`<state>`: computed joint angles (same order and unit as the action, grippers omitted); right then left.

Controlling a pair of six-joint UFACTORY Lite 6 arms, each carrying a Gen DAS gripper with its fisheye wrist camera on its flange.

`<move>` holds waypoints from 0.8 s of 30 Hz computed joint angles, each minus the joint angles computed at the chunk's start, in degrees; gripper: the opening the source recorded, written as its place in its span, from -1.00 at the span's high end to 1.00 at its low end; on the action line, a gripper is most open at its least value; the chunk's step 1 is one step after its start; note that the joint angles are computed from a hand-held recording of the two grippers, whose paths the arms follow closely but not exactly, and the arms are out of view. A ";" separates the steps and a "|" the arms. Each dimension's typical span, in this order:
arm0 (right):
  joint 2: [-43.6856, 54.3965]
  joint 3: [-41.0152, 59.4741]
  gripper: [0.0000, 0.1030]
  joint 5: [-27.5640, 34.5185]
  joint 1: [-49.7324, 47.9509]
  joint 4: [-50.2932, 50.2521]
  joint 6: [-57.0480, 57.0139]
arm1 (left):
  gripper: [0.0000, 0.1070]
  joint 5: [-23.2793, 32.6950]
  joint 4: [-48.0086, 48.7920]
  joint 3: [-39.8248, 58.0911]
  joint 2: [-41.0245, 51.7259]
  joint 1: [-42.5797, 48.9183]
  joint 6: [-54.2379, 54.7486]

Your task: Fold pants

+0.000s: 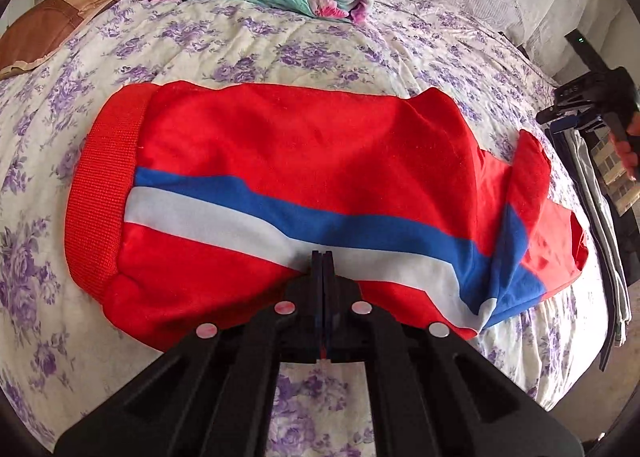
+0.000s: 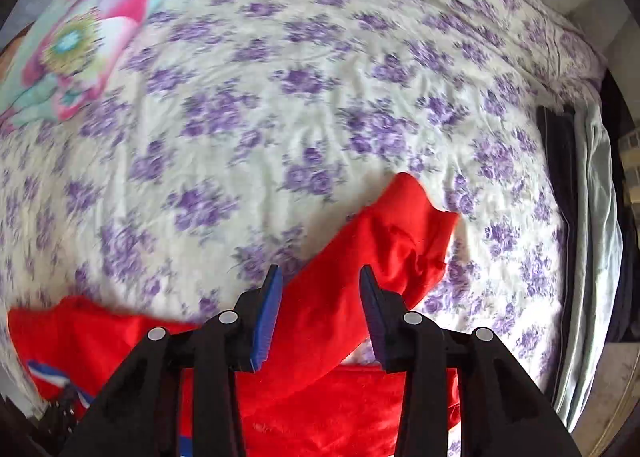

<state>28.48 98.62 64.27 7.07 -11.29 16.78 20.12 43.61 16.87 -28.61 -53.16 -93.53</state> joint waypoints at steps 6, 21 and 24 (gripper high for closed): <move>17.21 17.29 0.22 7.01 -1.51 -1.71 4.19 | 0.98 -2.61 -3.14 -0.46 -0.19 2.22 5.79; -11.59 -16.22 0.96 -11.74 -9.91 1.84 -5.12 | 0.98 -2.87 -3.97 -0.38 -0.09 2.46 6.87; -29.58 -28.48 0.96 -11.41 -18.77 12.11 -19.60 | 0.98 -2.76 -4.73 -0.32 -0.14 2.58 7.67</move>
